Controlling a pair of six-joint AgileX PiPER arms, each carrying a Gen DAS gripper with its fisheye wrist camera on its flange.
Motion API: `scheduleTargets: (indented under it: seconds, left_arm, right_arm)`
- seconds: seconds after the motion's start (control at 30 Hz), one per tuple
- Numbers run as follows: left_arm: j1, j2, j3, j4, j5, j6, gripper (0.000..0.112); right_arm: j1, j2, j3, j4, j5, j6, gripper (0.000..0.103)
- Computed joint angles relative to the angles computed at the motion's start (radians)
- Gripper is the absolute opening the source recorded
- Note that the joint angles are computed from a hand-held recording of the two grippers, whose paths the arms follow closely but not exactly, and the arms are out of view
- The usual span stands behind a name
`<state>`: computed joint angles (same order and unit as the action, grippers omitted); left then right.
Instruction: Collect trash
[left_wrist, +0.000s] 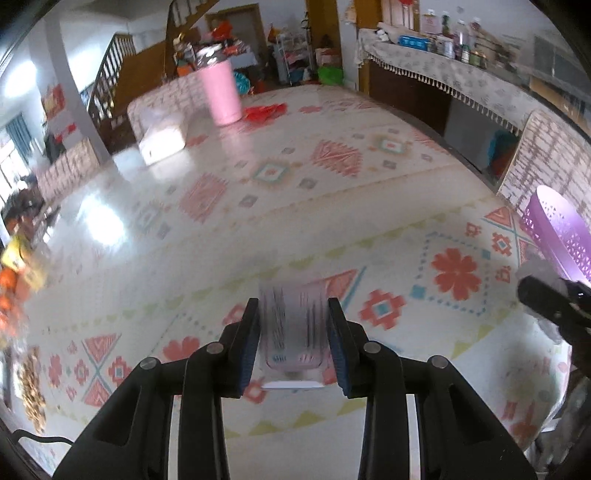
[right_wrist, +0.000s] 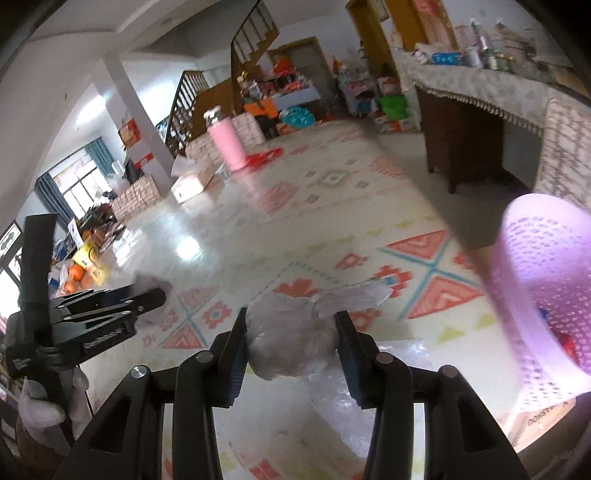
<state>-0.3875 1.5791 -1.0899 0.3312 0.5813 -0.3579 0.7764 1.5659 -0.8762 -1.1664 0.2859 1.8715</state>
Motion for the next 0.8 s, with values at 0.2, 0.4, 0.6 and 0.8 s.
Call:
scheduleTargets:
  seconds: [0.2, 0.4, 0.6, 0.8]
  left_arm:
    - [0.104, -0.07, 0.09, -0.115, -0.085, 0.131, 0.079]
    - [0.18, -0.083, 0.116, -0.216, -0.118, 0.248, 0.079]
    - [0.28, -0.146, 0.177, -0.514, -0.131, 0.591, 0.084]
    - [0.476, -0.232, 0.24, -0.804, -0.075, 0.979, 0.084]
  right_arm:
    - [0.037, 0.04, -0.016, -0.069, 0.039, 0.098, 0.079]
    - [0.13, 0.019, 0.002, -0.154, 0.195, 0.199, 0.087]
    - [0.178, 0.02, -0.033, -0.009, 0.277, 0.072, 0.087]
    - [0.277, 0.043, -0.106, 0.1, 0.438, 0.037, 0.087]
